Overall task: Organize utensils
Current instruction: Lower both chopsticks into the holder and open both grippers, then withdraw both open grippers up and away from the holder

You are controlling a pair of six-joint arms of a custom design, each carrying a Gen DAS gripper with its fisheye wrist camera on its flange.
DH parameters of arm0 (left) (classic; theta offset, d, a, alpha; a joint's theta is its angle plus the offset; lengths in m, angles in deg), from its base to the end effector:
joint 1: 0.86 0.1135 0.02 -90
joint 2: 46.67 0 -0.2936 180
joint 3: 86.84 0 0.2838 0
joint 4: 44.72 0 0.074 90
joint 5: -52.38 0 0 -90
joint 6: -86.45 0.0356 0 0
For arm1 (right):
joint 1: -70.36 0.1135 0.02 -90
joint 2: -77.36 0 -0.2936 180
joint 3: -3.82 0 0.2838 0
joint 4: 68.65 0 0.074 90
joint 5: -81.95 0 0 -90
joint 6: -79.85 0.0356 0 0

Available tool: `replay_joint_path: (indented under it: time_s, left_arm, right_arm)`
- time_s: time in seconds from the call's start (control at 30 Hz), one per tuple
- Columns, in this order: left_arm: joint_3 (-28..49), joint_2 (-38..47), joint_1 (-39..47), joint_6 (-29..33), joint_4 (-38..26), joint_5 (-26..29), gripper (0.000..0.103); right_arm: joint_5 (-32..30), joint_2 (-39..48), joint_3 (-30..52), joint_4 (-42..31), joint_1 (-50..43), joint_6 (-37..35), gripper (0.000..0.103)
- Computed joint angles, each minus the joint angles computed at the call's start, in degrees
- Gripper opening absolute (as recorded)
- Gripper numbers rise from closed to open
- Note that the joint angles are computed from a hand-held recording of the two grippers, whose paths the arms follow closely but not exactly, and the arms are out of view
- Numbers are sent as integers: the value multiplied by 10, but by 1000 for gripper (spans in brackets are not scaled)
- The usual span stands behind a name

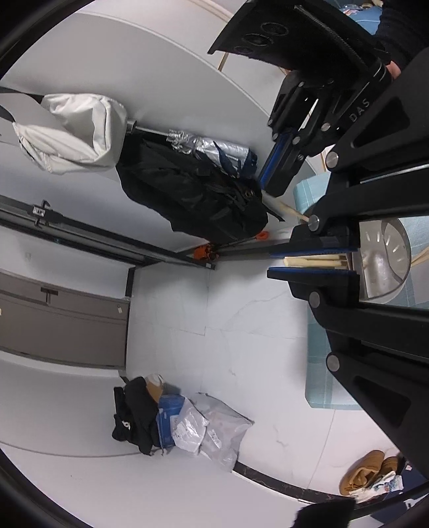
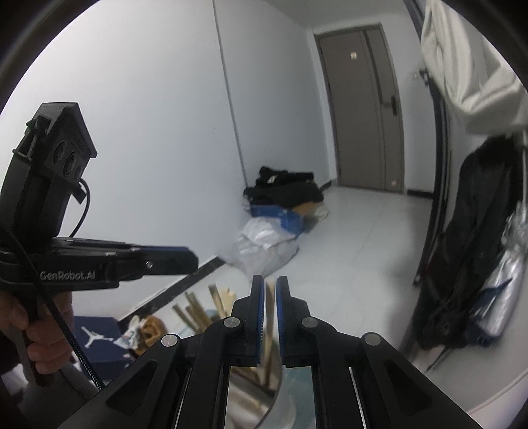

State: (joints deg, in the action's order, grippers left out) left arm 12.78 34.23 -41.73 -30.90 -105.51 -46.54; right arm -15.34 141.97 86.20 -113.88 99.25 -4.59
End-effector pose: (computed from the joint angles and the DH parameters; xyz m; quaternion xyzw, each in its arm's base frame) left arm 0.2482 -0.2074 0.4213 0.0759 0.9084 -0.1683 0.3751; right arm 0.2267 0.1302 0.4149 -0.2048 0.8287 0.2053 0.4787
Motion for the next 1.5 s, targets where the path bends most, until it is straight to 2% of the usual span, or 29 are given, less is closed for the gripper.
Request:
replay_joint_path:
  time_s: [0.13, 0.23, 0.27, 0.3, 0.33, 0.37, 0.4, 0.43, 0.53, 0.63, 0.7, 0.8, 0.93, 1.1, 1.17, 1.2, 1.4, 1.43, 1.5]
  left_arm:
    - [-1, -8, -1, -23, -20, -20, 9]
    - [-2, -17, -13, -40, -34, -52, 18]
    - [-4, -23, -19, -48, -37, -67, 26]
    - [-6, -29, -25, -55, -39, -79, 39]
    - [-9, -35, -29, -60, -40, -89, 47]
    - [-14, -44, -38, -72, -41, -108, 60]
    - [-19, -53, -45, -82, -41, -126, 68]
    - [-21, -56, -50, -89, -41, -139, 69]
    - [-17, -68, -72, -114, -57, -170, 70]
    - [-9, -73, -102, -135, -77, -206, 74]
    - [-9, -79, -129, -150, -86, -241, 82]
    - [-9, -85, -159, -168, -100, -280, 84]
    - [-10, -90, -199, -206, -129, -328, 86]
    - [-21, -97, -247, -254, -151, -384, 94]
    - [-23, -97, -266, -272, -164, -404, 94]
    - [-26, -99, -277, -279, -167, -414, 94]
    - [-38, -101, -321, -327, -200, -449, 95]
    - [-40, -102, -327, -336, -206, -454, 95]
    - [-46, -105, -341, -353, -216, -461, 95]
  right_arm:
    - [-30, -1, -3, -9, -16, 18, 8]
    - [-37, -6, -1, -19, -27, 34, 12]
    - [-39, -10, -2, -23, -30, 38, 15]
    - [-35, -15, -1, -28, -31, 44, 17]
    - [-27, -21, -1, -33, -31, 49, 26]
    - [-25, -24, 0, -34, -33, 52, 34]
    - [-23, -32, -1, -37, -34, 57, 35]
    - [-21, -40, -1, -42, -33, 62, 35]
    - [-6, -57, 4, -63, -24, 81, 50]
    - [11, -78, 8, -82, -6, 93, 53]
    - [34, -90, 11, -93, 15, 102, 57]
    - [101, -107, 19, -119, 63, 116, 67]
    - [160, -128, 19, -136, 118, 133, 70]
    - [246, -156, 21, -164, 200, 163, 73]
    - [284, -163, 22, -177, 236, 179, 84]
    - [299, -165, 23, -182, 252, 187, 86]
    - [470, -197, -2, -197, 409, 242, 102]
    - [508, -200, -6, -204, 443, 257, 103]
    - [542, -201, -8, -219, 482, 276, 103]
